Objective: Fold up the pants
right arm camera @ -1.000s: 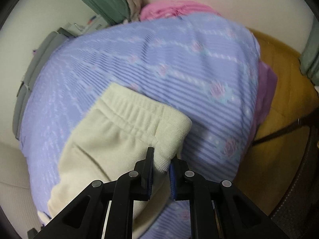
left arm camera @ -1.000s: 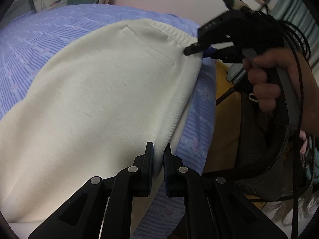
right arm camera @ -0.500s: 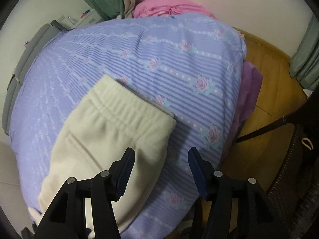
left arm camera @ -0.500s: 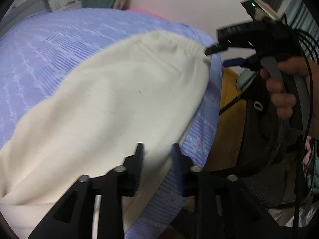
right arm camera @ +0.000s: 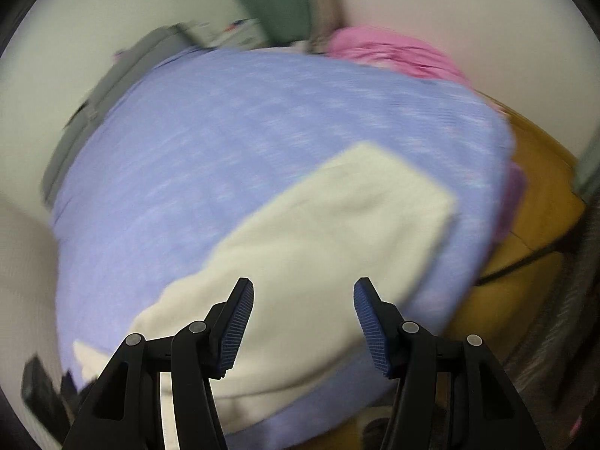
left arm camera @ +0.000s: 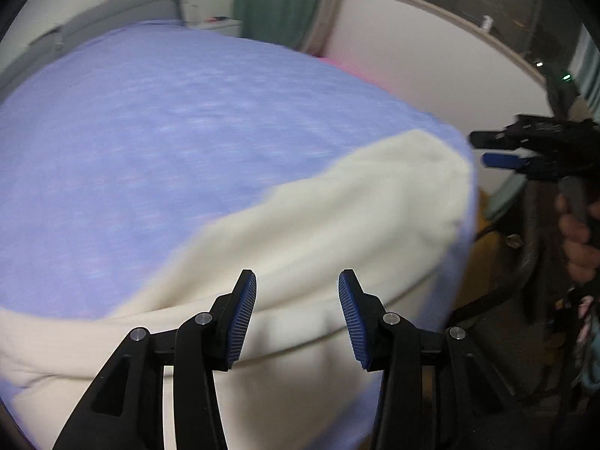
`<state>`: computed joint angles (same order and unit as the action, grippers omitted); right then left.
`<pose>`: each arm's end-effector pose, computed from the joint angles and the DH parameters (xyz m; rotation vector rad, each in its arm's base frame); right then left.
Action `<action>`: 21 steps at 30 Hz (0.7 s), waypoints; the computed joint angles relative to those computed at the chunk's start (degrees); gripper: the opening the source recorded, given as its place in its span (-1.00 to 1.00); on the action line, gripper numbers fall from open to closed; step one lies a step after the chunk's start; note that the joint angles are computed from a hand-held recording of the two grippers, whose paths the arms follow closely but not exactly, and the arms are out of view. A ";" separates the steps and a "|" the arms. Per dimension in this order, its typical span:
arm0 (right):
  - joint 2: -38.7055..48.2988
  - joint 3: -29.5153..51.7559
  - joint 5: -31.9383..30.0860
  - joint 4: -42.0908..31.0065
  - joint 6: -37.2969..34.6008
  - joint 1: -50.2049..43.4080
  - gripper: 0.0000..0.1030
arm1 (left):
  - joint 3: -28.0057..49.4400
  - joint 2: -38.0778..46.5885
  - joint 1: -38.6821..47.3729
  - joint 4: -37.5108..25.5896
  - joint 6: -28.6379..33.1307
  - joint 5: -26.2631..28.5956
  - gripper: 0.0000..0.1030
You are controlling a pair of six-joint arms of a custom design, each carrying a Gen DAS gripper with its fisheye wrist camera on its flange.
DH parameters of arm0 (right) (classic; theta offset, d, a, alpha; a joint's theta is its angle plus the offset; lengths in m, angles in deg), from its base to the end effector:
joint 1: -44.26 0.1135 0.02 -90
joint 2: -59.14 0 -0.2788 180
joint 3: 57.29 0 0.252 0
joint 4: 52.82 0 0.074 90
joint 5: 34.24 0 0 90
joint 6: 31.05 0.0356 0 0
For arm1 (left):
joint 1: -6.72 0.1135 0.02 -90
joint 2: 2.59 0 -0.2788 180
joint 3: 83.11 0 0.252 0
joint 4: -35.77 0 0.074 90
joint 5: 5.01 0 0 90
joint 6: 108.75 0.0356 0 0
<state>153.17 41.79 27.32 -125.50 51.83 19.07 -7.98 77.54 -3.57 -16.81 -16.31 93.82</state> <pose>0.3065 -0.1254 0.3164 0.2788 2.5805 0.4884 0.2763 -0.0557 0.2740 0.3431 2.5544 -0.2497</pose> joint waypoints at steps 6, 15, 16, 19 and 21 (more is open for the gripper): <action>-9.07 -9.77 3.27 10.88 17.73 29.40 0.10 | 5.36 3.03 37.70 -9.14 34.38 10.30 -0.11; 14.10 11.63 14.00 15.86 28.63 66.85 0.10 | 42.79 34.76 63.04 -21.56 51.19 13.20 0.16; 17.75 15.75 14.58 14.49 28.75 68.64 0.10 | 48.09 38.65 63.84 -25.49 50.93 13.29 0.19; 24.00 23.56 16.15 10.87 30.05 71.18 0.10 | 54.75 44.50 65.26 -34.66 52.61 15.48 0.19; 24.64 23.74 17.83 10.61 31.10 71.80 0.10 | 53.85 45.27 66.25 -34.92 54.92 16.21 0.19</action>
